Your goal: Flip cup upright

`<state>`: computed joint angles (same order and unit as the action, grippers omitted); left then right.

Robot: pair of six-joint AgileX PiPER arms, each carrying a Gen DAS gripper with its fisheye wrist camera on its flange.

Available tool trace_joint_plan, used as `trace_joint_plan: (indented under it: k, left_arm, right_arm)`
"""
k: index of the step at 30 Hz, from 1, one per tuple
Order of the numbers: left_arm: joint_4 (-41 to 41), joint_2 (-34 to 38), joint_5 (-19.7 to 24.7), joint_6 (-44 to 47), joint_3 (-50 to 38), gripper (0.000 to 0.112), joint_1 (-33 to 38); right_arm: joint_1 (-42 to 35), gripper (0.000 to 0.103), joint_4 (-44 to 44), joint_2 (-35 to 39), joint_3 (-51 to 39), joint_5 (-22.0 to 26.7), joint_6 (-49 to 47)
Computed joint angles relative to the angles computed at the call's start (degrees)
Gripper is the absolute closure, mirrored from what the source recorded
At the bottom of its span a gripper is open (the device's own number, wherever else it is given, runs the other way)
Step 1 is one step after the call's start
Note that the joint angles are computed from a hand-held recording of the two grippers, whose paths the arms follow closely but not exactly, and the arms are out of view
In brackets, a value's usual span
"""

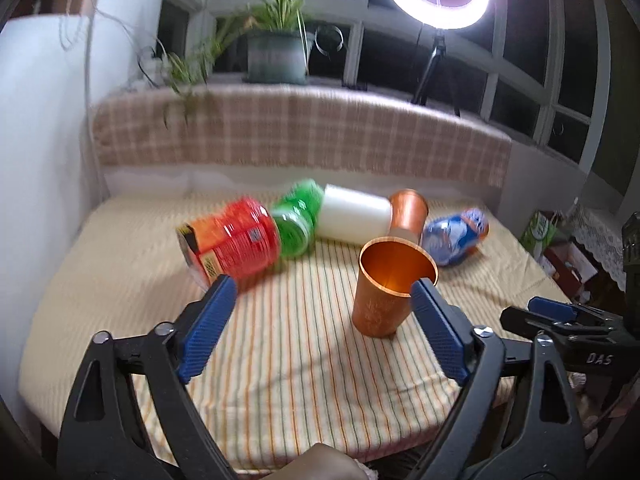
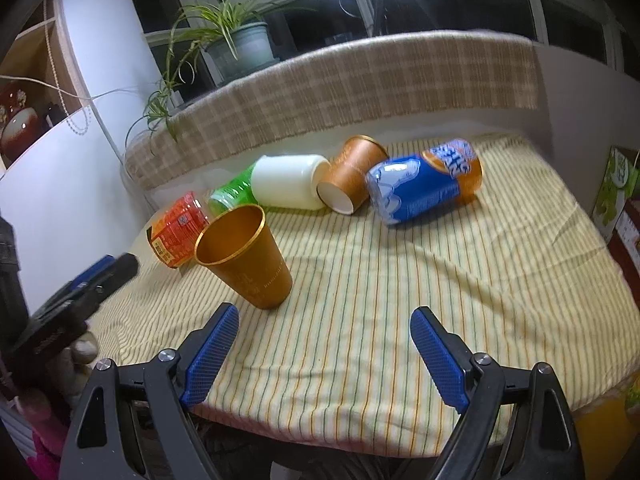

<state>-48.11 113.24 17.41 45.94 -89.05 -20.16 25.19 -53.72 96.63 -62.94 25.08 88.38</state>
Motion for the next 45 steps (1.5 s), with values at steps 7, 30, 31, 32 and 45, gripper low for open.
trace_joint_plan:
  k: [7, 30, 31, 32, 45]
  left_arm:
    - [-12.7, -5.3, -5.6, 12.5, 6.2, 0.009, -0.6]
    - [-11.9, -7.8, -8.9, 11.1, 8.4, 0.009, -1.4]
    - [-11.9, -7.8, -8.8, 11.1, 8.4, 0.009, -1.4]
    - [-10.7, -7.9, -8.6, 9.9, 8.4, 0.009, -1.3]
    - [-11.8, -7.7, -9.5, 11.3, 8.5, 0.009, -1.2]
  right_arm:
    - [4.5, 0.001, -9.4, -0.3, -1.3, 6.7, 7.0]
    - [5.8, 0.0, -12.2, -0.2, -1.7, 10.8, 10.4]
    - [5.7, 0.0, -12.1, -0.2, -1.6, 10.7, 10.4]
    - [5.6, 0.0, -12.0, -0.2, -1.6, 10.6, 10.4]
    - [4.7, 0.0, -10.6, 0.2, -1.7, 9.8, 9.7]
